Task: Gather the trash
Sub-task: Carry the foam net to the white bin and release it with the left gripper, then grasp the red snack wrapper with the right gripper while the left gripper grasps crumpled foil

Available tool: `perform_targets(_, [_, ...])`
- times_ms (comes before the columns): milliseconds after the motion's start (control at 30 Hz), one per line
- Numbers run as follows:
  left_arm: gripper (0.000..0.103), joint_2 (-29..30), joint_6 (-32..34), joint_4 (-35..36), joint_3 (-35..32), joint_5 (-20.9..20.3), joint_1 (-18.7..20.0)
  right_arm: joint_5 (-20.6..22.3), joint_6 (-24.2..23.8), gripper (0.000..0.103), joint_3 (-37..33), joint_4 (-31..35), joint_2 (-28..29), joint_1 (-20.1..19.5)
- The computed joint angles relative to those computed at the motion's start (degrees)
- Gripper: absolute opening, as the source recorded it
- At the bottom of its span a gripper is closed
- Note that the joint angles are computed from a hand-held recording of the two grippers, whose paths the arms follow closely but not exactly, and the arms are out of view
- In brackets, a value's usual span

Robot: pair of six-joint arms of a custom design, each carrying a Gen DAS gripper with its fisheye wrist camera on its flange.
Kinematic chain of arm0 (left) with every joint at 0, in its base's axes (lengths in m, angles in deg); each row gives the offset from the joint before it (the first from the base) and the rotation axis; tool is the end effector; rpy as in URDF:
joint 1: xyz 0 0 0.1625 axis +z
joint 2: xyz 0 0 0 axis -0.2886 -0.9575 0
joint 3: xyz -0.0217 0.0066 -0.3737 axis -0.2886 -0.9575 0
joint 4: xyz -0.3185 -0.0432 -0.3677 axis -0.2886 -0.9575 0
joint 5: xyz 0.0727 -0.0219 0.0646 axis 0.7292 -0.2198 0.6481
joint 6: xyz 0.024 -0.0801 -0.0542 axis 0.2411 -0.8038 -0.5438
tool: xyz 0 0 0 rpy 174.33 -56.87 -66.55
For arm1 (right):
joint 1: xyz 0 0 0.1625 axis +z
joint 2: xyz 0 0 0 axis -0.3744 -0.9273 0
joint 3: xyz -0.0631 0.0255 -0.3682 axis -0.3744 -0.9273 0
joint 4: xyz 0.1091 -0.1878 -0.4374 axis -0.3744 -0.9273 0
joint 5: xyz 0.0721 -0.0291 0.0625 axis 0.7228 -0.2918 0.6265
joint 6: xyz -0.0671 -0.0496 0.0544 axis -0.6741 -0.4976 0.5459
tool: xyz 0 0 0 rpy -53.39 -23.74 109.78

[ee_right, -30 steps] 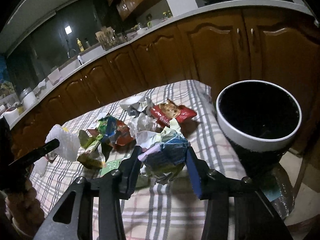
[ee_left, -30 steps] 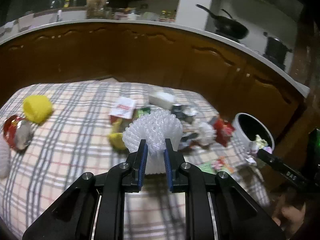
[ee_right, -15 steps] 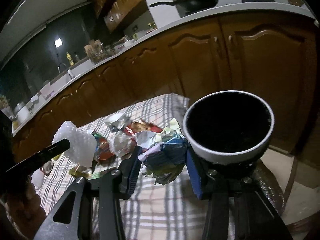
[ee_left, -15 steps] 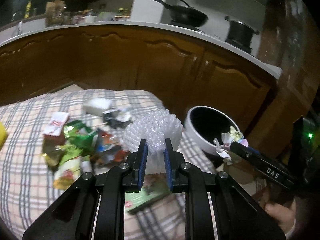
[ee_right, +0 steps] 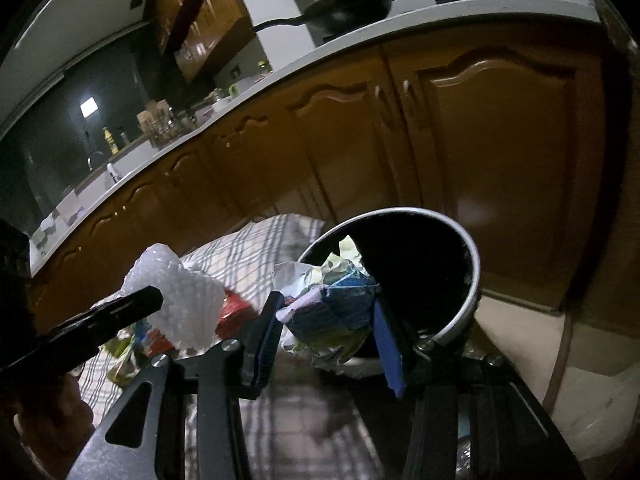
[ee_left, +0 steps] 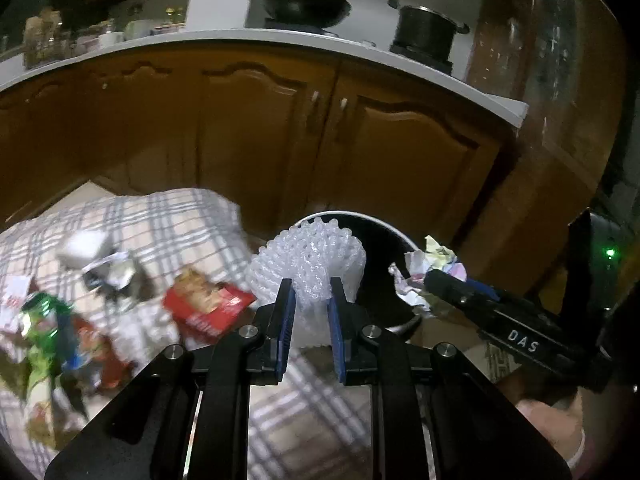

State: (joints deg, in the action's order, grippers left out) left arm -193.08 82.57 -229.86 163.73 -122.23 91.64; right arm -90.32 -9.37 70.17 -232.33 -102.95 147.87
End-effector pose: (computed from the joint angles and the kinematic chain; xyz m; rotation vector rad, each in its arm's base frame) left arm 0.0289 -0.4915 0.3312 0.8950 2.5458 -0.9073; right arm 0.3772 -0.4137 -0.1259 0.2591 -2.3898 1.2821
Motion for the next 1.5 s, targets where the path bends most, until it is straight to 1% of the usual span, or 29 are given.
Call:
perform_targets(167, [0.015,6.1,-0.6,0.1,-2.6,0.6,-1.6,-0.1,-0.8,0.045,1.0,0.1,-1.7,-2.0])
perform_targets(333, [0.015,12.3,-2.8,1.8,-6.5,0.9,-1.1,0.7,-0.7,0.046,1.5,2.1,-2.8,-4.1])
perform_targets(400, [0.015,13.9,-2.9,2.2,-7.5,0.7,-0.8,1.1,-0.6,0.046,1.4,3.0,-2.9,-5.0])
perform_targets(467, [0.015,15.5,-3.0,2.3,-8.4,1.4,-0.7,1.5,-0.4,0.046,1.4,3.9,-3.1,-5.7])
perform_targets(633, [0.017,18.1,-3.2,2.8,-9.5,1.8,-0.4,2.5,0.1,0.047,1.0,5.3,-3.3,-7.4])
perform_targets(667, [0.020,18.3,-3.2,2.6,-9.5,2.1,-0.5,2.9,-0.1,0.049,1.2,5.2,-3.5,-7.8])
perform_targets(700, [0.027,18.4,-3.1,2.4,-9.5,2.3,-0.5,3.2,0.1,0.049,1.2,5.4,-3.6,-8.0])
perform_targets(733, [0.032,18.4,-3.2,2.6,-9.5,2.4,-0.6,3.6,0.4,0.052,1.3,5.6,-3.8,-8.3])
perform_targets(767, [0.043,18.3,-3.3,2.5,-9.4,2.5,-0.6,3.8,0.7,0.055,1.3,5.9,-3.9,-8.5])
perform_targets(800, [0.054,18.2,-3.4,2.4,-9.3,2.6,-0.7,4.1,1.2,0.056,1.4,6.1,-4.1,-8.7])
perform_targets(833, [0.059,18.1,-3.4,2.0,-9.2,2.8,-0.7,4.4,1.5,0.059,1.7,6.0,-4.3,-8.9])
perform_targets(867, [0.063,17.6,-3.3,1.6,-8.9,2.6,-0.6,4.7,1.7,0.065,2.0,5.8,-4.5,-9.1])
perform_targets(933, [0.065,16.8,-3.3,1.3,-8.4,2.6,-0.5,5.1,2.0,0.071,2.6,4.8,-4.6,-9.2])
perform_targets(1033, [0.068,14.7,-3.4,1.2,-7.4,2.1,0.1,4.9,2.6,0.072,3.4,3.4,-4.6,-8.7])
perform_targets(1100, [0.071,13.1,-3.7,0.8,-6.5,2.0,0.5,5.3,3.1,0.077,3.9,2.5,-4.7,-8.4])
perform_targets(1167, [0.071,10.7,-3.8,0.3,-5.2,1.9,1.3,5.7,3.4,0.087,4.2,1.2,-4.4,-7.9])
perform_targets(1267, [0.073,7.5,-3.8,-0.7,-3.4,2.1,2.6,5.6,4.2,0.095,4.0,-0.5,-3.4,-6.6])
perform_targets(1400, [0.073,3.5,-3.8,-0.6,-1.7,2.1,4.8,6.8,5.9,0.097,3.5,-1.7,-1.8,-4.9])
perform_targets(1500, [0.073,0.6,-3.5,-0.4,-0.9,2.1,6.6,7.5,6.8,0.097,2.3,-1.0,-0.2,-3.6])
